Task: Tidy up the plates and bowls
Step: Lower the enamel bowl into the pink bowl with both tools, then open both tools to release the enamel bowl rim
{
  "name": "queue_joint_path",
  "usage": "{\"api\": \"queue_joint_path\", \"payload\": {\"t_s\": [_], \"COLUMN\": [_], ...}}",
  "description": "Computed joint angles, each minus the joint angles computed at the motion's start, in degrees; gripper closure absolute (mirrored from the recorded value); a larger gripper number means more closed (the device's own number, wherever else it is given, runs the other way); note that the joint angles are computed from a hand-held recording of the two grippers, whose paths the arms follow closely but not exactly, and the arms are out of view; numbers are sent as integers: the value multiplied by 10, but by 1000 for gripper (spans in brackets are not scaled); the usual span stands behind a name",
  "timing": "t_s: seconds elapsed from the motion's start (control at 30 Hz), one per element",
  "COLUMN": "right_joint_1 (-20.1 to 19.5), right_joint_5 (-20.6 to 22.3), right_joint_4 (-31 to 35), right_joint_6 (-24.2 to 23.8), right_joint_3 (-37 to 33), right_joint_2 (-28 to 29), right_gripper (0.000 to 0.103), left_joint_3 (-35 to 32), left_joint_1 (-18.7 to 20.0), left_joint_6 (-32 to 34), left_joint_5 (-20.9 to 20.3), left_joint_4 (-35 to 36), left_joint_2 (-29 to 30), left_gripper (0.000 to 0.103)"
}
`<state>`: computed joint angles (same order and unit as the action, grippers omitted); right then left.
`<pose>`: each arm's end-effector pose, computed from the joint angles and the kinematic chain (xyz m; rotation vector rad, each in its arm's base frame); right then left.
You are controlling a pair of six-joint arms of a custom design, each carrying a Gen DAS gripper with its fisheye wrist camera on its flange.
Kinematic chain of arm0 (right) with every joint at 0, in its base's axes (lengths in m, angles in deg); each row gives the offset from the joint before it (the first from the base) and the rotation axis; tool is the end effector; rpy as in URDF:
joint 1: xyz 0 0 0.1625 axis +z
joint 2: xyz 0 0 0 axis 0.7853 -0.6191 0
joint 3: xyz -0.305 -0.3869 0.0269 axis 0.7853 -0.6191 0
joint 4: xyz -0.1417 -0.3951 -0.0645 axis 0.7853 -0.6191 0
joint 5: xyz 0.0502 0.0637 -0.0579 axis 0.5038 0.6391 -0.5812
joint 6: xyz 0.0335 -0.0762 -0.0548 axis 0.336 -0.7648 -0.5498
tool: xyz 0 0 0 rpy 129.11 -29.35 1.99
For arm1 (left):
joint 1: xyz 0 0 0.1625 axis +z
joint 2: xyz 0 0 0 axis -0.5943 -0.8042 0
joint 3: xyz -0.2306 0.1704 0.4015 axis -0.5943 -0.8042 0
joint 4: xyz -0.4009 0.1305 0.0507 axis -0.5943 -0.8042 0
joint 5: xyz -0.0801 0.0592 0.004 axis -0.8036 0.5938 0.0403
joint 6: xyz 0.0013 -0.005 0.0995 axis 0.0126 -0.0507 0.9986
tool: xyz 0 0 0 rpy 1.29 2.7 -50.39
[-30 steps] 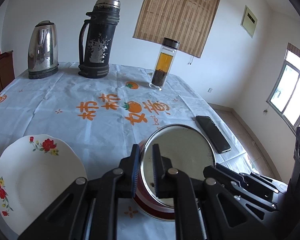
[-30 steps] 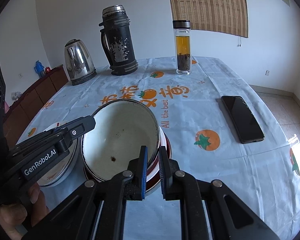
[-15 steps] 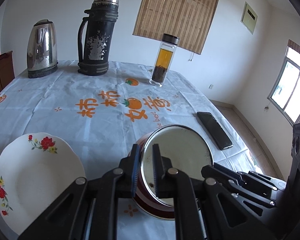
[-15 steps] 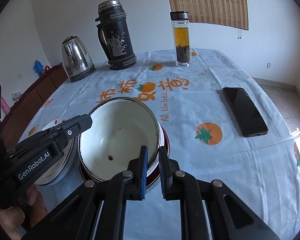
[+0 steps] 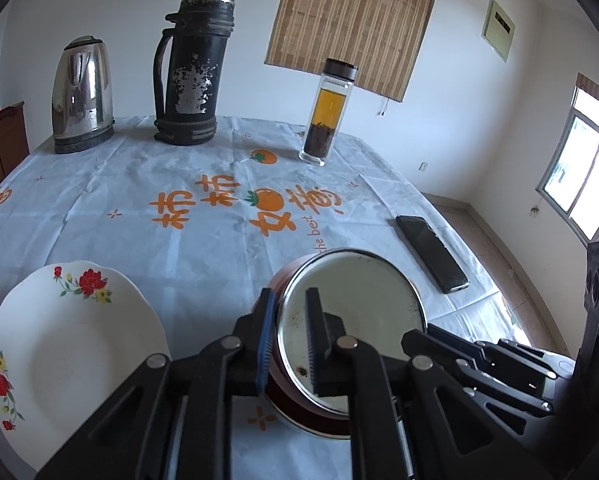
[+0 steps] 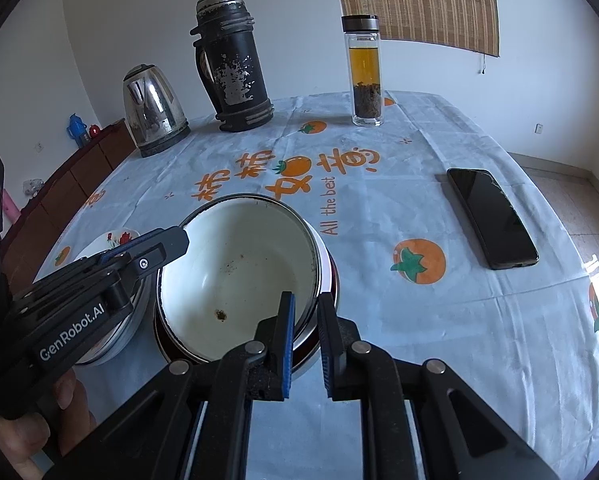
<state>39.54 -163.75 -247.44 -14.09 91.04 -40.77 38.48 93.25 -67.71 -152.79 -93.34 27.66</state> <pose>0.0971 -0.6865 0.1849 0.1912 -2.2807 0.9757 -0.2798 -0.7486 0.0104 0.8108 2.5863 -0.8264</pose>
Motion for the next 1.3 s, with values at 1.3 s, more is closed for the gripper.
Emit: {"api": "queue_joint_path", "payload": {"t_s": [1.3], "right_joint_1": [-19], "right_joint_5": [58], "right_joint_4": [112], "right_joint_6": [51], "right_joint_3": [-5], "right_joint_2": [-39], "right_gripper": [90], "left_joint_3": [-10], "left_joint_1": [16], "left_joint_6": [-43], "left_joint_5": [-46], "left_joint_4": [37], "left_joint_2": [-7], "left_gripper": [93]}}
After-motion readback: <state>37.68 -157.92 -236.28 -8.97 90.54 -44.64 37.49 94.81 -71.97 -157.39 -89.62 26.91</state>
